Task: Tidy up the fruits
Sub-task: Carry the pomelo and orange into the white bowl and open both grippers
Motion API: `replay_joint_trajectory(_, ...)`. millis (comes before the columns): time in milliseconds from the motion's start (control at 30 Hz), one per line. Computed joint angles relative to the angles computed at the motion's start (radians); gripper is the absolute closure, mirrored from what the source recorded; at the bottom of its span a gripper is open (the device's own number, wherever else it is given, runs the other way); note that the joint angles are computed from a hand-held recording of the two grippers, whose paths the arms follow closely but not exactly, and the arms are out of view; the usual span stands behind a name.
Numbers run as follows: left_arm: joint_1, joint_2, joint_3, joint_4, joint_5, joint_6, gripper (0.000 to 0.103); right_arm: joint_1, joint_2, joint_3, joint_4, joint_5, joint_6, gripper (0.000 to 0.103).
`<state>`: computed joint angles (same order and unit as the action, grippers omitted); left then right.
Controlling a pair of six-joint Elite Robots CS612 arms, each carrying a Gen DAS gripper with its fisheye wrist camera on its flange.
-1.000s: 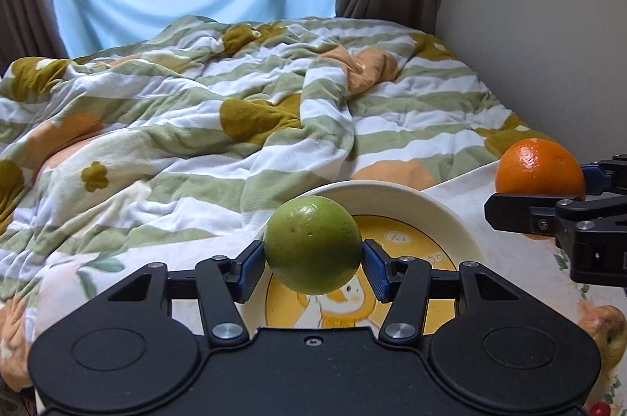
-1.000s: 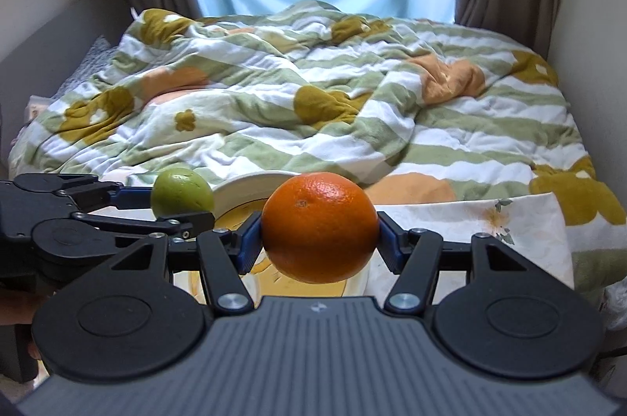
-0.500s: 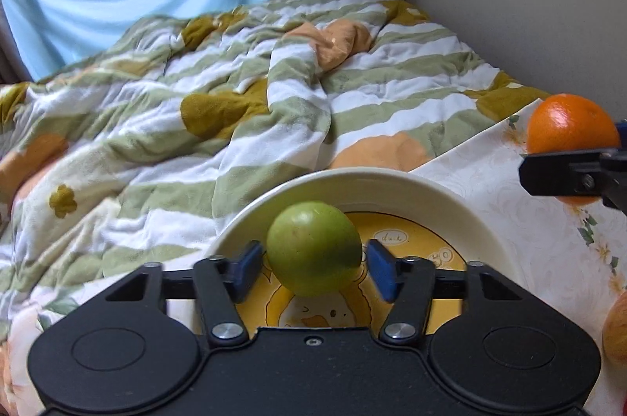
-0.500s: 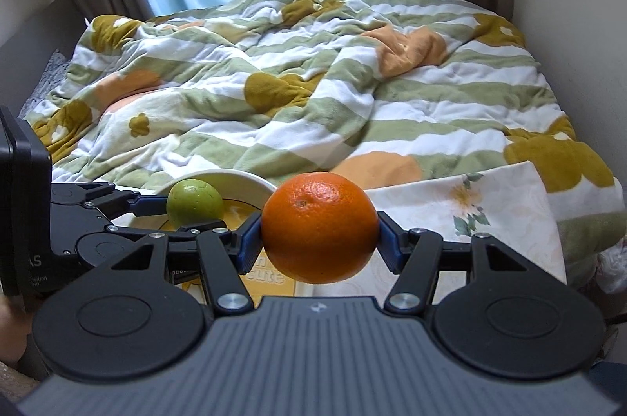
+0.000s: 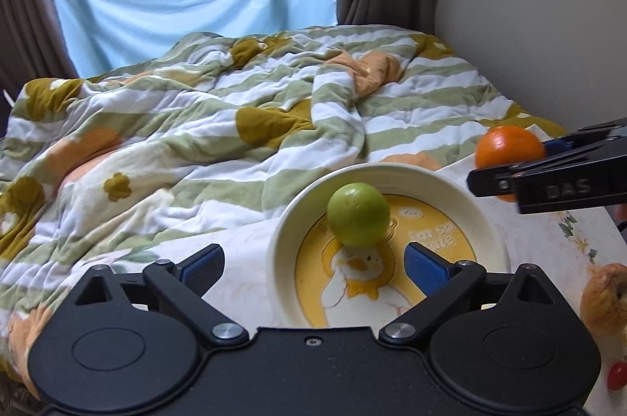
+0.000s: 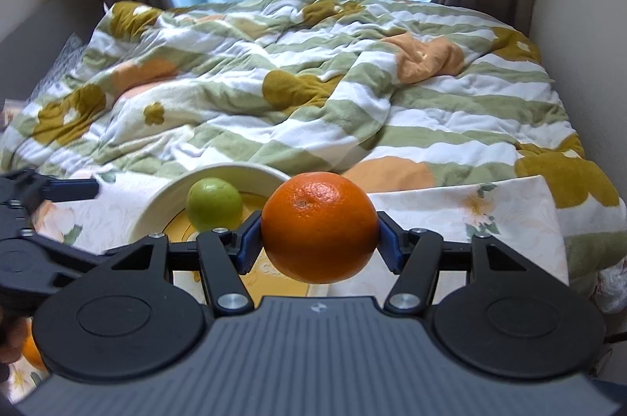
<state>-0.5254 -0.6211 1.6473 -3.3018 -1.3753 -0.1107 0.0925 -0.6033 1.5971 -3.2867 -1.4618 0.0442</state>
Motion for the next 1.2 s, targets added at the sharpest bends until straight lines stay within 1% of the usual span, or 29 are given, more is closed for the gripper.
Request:
replay_joint_trajectory(133, -0.005, -0.021, 0.038, -0.008, 0.032, -0.032, 0.003, 0.013, 0.024, -0.032, 0.028, 0.016, -0.051, 0.028)
replay_joint_trajectory(267, -0.008, -0.035, 0.070, -0.015, 0.060, -0.070, 0.003, 0.026, 0.054, -0.062, 0.044, 0.011, -0.134, 0.028)
replay_joint_trajectory(400, -0.009, -0.044, 0.097, -0.027, 0.059, -0.119, 0.003, 0.035, 0.079, -0.082, 0.045, 0.012, -0.203, 0.028)
replay_joint_trajectory(567, -0.017, -0.049, 0.114, -0.028, 0.086, -0.119, 0.003, 0.041, 0.101, -0.104, 0.041, 0.009, -0.221, 0.028)
replay_joint_trajectory(667, -0.014, -0.051, 0.119, -0.026, 0.085, -0.120, 0.003, 0.044, 0.112, -0.115, 0.045, 0.005, -0.242, 0.028)
replay_joint_trajectory(800, -0.013, -0.053, 0.124, -0.028, 0.088, -0.121, 0.003, 0.041, 0.117, -0.118, 0.049, 0.026, -0.247, 0.028)
replay_joint_trajectory(833, -0.013, -0.054, 0.126, -0.029, 0.091, -0.123, 0.003, 0.041, 0.117, -0.115, 0.041, 0.027, -0.246, 0.026)
replay_joint_trajectory(900, -0.013, -0.056, 0.129, -0.035, 0.093, -0.128, 0.003, 0.040, 0.116, -0.103, -0.009, 0.027, -0.247, 0.007)
replay_joint_trajectory(933, -0.014, -0.059, 0.133, -0.038, 0.095, -0.130, 0.003, 0.041, 0.114, -0.097, -0.037, 0.020, -0.245, 0.000)
replay_joint_trajectory(967, -0.015, -0.060, 0.135, -0.040, 0.097, -0.132, 0.003, 0.041, 0.113, -0.089, -0.065, 0.017, -0.243, 0.000)
replay_joint_trajectory(1067, -0.018, -0.067, 0.144, -0.049, 0.100, -0.136, 0.003, 0.038, 0.099, -0.079, -0.057, 0.021, -0.240, 0.000)
replay_joint_trajectory(1200, -0.025, -0.080, 0.160, -0.065, 0.107, -0.144, 0.003, 0.034, 0.075, -0.050, -0.072, 0.030, -0.216, 0.000)
